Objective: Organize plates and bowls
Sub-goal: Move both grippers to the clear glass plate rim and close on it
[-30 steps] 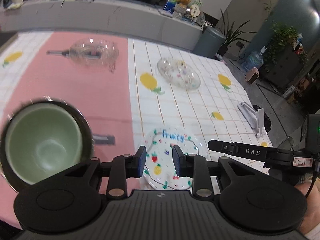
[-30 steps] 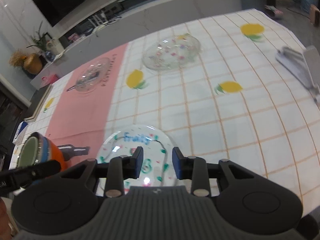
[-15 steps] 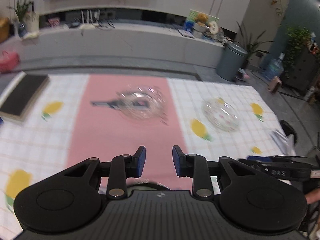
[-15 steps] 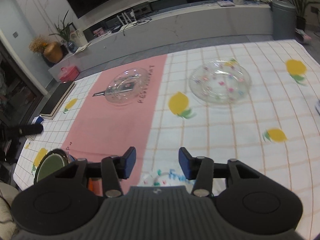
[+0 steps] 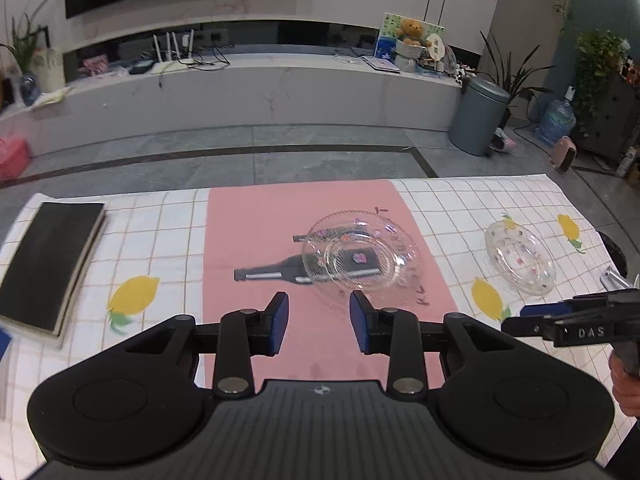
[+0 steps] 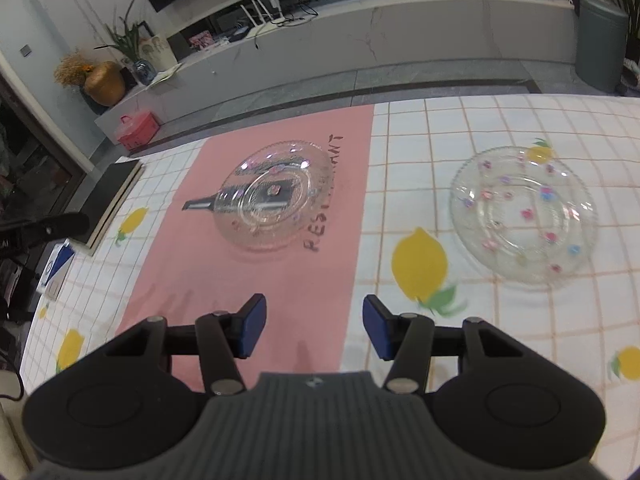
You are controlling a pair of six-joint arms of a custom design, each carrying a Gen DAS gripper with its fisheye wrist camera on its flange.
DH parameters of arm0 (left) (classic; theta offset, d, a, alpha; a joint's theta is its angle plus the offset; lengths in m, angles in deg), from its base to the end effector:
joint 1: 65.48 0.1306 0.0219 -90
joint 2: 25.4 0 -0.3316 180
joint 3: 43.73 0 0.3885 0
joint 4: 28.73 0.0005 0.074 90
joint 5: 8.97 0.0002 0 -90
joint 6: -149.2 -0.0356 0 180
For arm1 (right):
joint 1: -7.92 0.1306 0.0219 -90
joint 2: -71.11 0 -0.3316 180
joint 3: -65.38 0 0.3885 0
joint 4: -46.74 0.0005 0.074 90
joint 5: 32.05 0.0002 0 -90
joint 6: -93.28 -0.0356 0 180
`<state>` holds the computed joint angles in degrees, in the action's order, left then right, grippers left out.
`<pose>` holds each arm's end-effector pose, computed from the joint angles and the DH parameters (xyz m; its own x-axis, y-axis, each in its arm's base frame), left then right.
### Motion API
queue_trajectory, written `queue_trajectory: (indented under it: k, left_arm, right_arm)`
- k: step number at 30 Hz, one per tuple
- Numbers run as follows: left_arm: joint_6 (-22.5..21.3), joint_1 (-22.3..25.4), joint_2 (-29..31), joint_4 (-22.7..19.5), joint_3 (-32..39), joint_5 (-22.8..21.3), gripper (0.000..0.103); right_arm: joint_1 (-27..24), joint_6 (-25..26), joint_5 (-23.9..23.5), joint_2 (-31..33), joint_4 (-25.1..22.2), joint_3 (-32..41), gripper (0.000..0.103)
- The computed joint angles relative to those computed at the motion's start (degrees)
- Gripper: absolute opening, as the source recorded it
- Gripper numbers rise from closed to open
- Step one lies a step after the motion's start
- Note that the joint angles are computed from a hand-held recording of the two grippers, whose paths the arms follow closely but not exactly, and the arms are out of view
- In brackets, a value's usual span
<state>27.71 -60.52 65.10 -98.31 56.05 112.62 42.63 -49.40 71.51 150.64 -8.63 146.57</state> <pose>0.4597 0.0207 0.4341 -0.6413 0.3910 -0.6602 0.6097 0.7820 -0.1292 0.3454 0.2285 0.3803 -0.7512 0.4201 -0.5091 0.2605 0.8974 0.3561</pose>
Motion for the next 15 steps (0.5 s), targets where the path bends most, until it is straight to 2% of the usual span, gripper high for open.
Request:
queue_trajectory:
  k: [3,7,10,15]
  left_arm:
    - [0.81,-0.17,4.16,1.21,2.63,0.30,0.039]
    - [6.37,0.10,10.28,1.23,6.23,3.06,0.044]
    - [9.37,-0.49,13.51,2.07,7.41,3.43,0.045]
    - [9.45,-2.64,16.02,3.06,7.11,2.17,0.046]
  right_arm:
    - [-2.86,0.40,-1.58,3.94,1.16,1.97,0.053]
    - [-5.38,0.22,-2.47,8.59,3.19,4.18,0.053]
    - [-6.77,-0.45,-3.03,11.25,5.07,5.13,0.053]
    - [-7.71,-1.92,-2.08,13.81,7.13,5.41,0.053]
